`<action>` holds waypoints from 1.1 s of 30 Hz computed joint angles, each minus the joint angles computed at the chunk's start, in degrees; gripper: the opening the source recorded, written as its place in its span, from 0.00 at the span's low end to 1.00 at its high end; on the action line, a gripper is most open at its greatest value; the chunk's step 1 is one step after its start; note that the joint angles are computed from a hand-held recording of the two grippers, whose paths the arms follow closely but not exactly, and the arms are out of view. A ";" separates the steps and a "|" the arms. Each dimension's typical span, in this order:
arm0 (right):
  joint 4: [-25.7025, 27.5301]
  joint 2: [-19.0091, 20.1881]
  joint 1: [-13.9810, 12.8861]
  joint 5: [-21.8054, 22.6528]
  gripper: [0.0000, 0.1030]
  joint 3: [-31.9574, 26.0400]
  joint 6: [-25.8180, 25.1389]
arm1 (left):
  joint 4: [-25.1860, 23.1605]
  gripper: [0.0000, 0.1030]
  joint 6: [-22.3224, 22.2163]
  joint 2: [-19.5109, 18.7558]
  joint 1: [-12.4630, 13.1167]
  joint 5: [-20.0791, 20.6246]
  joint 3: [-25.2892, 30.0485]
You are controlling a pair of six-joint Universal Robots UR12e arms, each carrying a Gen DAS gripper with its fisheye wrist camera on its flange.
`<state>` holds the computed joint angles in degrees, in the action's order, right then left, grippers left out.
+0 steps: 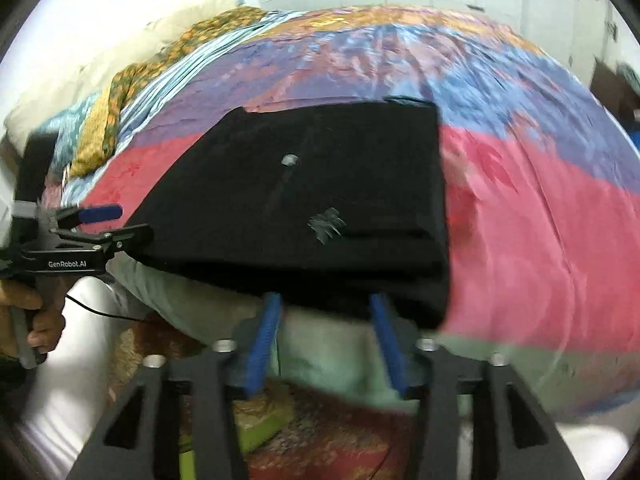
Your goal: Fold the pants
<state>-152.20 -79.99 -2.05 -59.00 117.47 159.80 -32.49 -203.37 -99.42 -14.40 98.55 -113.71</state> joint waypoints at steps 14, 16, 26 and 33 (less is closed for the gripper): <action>27.53 13.53 -5.00 18.40 0.84 -16.61 2.38 | 3.66 0.92 -3.37 -4.13 10.53 -23.89 0.67; 32.61 15.19 -4.26 18.57 0.84 -19.20 -0.95 | 4.25 0.91 -2.75 -5.60 10.71 -27.82 1.35; 27.53 12.97 -1.16 14.56 0.36 -19.42 -4.82 | 3.88 0.22 -0.82 -5.35 6.87 -18.55 5.50; 21.91 14.17 1.55 18.94 0.34 -25.16 -3.95 | 6.27 0.22 2.14 -5.52 9.28 -14.03 10.51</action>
<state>-130.29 -65.82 -0.50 -40.05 92.31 155.85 -26.22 -201.23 -104.94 -5.12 84.52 -103.20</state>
